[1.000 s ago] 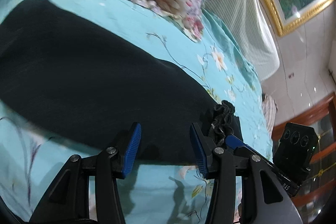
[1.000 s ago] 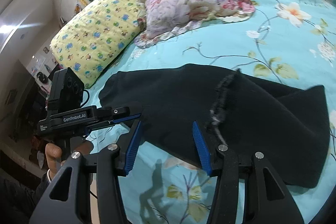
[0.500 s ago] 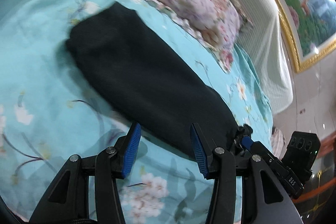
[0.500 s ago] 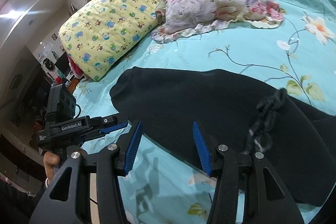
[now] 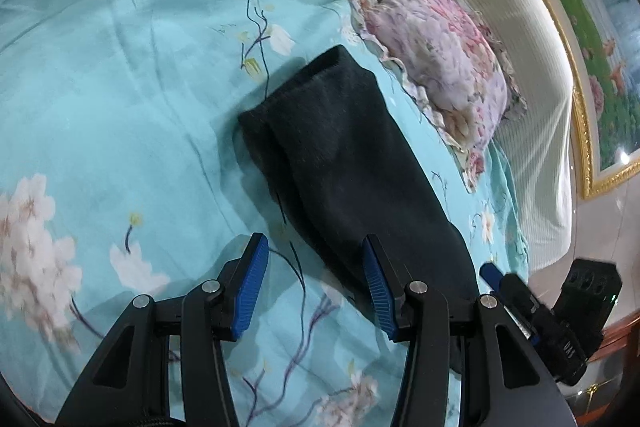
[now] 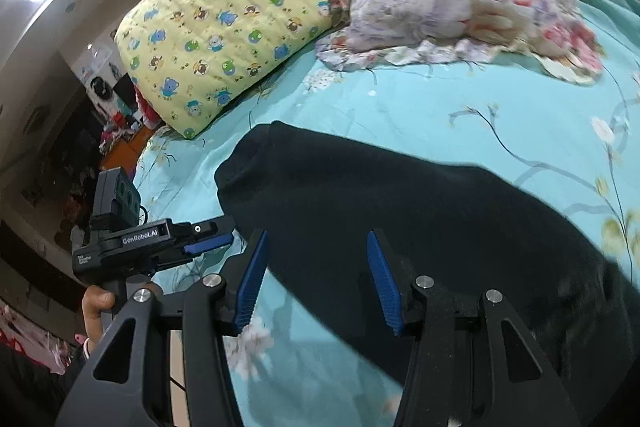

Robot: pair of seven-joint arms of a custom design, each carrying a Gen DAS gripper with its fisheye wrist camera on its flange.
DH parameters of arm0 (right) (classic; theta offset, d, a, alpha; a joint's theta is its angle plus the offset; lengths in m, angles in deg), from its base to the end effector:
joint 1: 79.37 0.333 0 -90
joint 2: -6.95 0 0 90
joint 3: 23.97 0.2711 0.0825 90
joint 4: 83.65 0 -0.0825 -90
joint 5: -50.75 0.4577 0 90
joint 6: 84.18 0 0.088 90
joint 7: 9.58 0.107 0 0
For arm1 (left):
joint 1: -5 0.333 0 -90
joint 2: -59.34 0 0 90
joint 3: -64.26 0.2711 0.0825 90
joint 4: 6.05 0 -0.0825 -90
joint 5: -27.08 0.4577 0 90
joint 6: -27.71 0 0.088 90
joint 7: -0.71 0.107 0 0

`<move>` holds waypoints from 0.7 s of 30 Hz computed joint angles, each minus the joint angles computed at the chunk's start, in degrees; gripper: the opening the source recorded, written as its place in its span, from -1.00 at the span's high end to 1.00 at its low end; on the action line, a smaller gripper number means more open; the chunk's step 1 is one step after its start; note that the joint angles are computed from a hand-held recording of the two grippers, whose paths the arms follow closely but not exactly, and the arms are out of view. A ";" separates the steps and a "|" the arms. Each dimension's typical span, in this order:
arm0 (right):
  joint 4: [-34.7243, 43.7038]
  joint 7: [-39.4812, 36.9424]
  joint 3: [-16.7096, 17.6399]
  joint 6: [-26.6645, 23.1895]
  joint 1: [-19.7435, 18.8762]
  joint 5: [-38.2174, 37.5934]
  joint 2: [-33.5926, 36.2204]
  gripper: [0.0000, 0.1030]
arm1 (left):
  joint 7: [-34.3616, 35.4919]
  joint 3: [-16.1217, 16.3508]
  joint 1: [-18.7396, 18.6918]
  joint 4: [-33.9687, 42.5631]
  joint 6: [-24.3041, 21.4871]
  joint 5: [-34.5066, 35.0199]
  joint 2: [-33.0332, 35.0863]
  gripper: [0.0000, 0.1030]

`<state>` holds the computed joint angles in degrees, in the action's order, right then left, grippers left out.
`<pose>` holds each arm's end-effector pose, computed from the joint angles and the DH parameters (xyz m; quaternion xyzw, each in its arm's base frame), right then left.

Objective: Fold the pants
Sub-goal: 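Lower both grippers onto the folded pants end and close on it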

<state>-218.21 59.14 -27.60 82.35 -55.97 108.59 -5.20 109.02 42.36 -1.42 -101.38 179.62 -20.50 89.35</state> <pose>0.5602 0.1467 0.3993 -0.5732 0.6951 -0.0334 0.4326 0.6825 -0.3143 0.2864 0.6284 -0.6648 0.3802 0.1361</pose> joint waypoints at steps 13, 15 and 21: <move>22.73 -4.16 5.38 -11.57 -9.41 -7.44 19.24 -0.02 | -1.95 -0.65 0.35 7.32 -1.01 2.06 6.37 0.03; 26.56 -4.61 6.62 -13.31 -10.92 -8.77 22.39 -0.03 | -1.51 -1.19 0.77 8.01 -0.91 1.46 7.17 0.03; 40.48 -5.87 10.94 -20.12 -15.40 -12.21 33.33 -0.03 | -1.24 -1.69 1.18 9.21 -1.02 1.09 8.27 0.04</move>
